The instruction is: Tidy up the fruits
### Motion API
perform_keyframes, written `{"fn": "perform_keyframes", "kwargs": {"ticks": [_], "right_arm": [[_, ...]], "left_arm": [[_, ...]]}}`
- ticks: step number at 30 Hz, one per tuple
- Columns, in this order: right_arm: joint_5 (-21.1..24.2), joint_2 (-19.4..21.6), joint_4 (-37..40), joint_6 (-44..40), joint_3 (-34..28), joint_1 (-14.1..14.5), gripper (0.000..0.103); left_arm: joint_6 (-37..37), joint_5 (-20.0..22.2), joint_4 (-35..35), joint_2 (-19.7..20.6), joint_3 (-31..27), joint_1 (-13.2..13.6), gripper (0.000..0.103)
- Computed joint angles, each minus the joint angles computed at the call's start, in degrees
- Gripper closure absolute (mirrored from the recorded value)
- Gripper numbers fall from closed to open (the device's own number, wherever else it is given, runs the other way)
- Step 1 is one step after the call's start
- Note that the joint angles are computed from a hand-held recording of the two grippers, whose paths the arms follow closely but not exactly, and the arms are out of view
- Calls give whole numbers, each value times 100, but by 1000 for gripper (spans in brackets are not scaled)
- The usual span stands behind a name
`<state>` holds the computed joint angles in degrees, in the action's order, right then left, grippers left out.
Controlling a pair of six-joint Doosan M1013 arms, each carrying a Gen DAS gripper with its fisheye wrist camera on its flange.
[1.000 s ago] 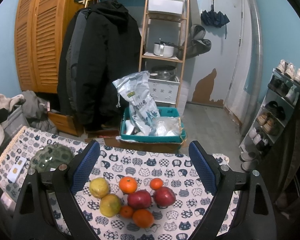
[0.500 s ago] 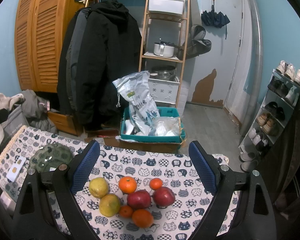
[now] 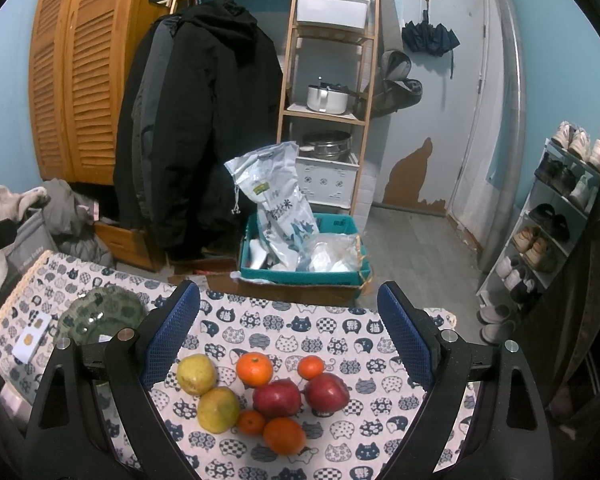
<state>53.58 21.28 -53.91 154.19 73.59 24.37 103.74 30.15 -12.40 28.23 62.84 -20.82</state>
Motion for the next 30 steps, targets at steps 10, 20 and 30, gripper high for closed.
{"fn": "perform_keyframes", "kwargs": {"ticks": [10, 20, 30], "right_arm": [[6, -6, -12, 3, 7, 1, 14], [7, -8, -14, 1, 9, -1, 14], [22, -5, -22, -22, -6, -1, 14]], "left_arm": [[-6, 27, -5, 8, -20, 6, 0], [28, 39, -38, 11, -30, 23, 0], [24, 67, -29, 27, -60, 38, 0]]}}
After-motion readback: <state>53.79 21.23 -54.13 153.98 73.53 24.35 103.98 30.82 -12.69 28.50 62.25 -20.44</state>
